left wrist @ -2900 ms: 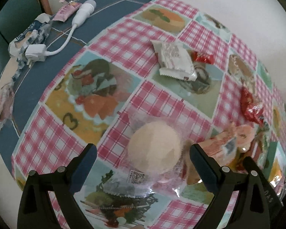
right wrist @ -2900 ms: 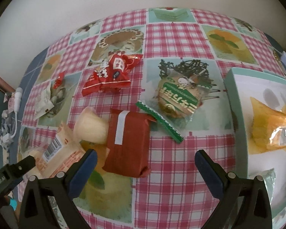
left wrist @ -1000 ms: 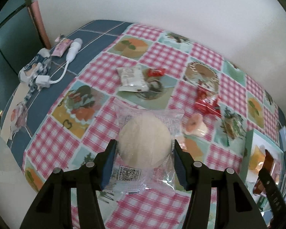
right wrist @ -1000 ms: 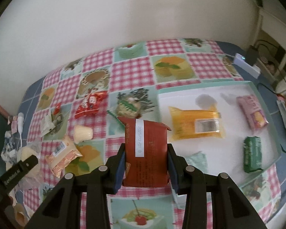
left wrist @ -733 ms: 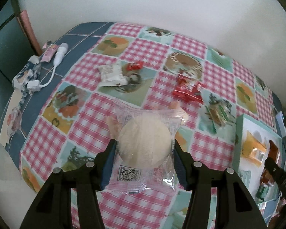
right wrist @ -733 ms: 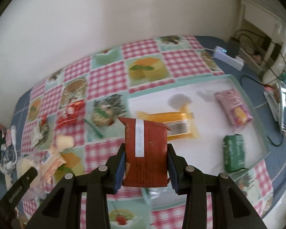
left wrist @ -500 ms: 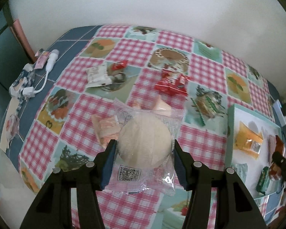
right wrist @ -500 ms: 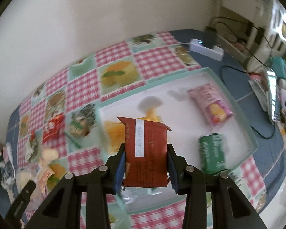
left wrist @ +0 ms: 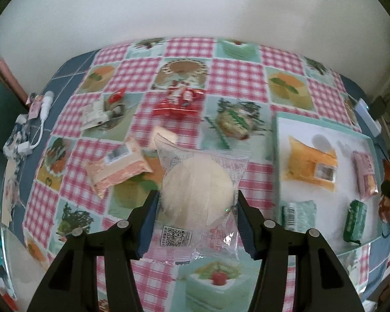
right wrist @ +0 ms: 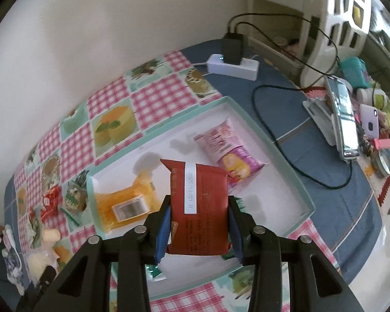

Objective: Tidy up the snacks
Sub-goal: 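Carry the cream bun over the tray with the left tool while the right tool carries the red box there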

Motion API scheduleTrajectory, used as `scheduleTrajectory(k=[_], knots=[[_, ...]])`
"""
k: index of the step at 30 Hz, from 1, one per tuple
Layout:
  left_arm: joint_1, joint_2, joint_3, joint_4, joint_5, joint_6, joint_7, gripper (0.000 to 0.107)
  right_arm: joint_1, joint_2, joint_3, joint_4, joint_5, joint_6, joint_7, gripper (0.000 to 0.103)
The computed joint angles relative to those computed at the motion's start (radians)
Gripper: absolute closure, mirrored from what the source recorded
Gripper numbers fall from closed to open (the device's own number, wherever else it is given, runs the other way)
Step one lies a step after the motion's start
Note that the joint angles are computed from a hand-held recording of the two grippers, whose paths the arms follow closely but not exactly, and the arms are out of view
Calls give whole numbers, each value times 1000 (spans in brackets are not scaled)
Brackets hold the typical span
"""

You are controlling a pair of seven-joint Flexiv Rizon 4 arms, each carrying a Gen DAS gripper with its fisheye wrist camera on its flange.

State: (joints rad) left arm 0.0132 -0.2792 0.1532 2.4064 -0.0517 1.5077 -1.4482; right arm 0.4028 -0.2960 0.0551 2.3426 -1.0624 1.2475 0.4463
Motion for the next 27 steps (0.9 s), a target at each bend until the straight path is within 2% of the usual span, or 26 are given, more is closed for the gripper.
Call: scheduleTrajectory(k=[10,18,27], knots=[[-80,-7,-53,-32,26,-41,-17,49,-79,32,-28,78,-65,59,71,61],[-117,-25,-114,-38,15,-25,22,49,-127,41,-33,108,-97,79,96,61],[-213,-80,-79,-90,58,-43,-6,49,-141,41,-26,125,-52,83,60,61]])
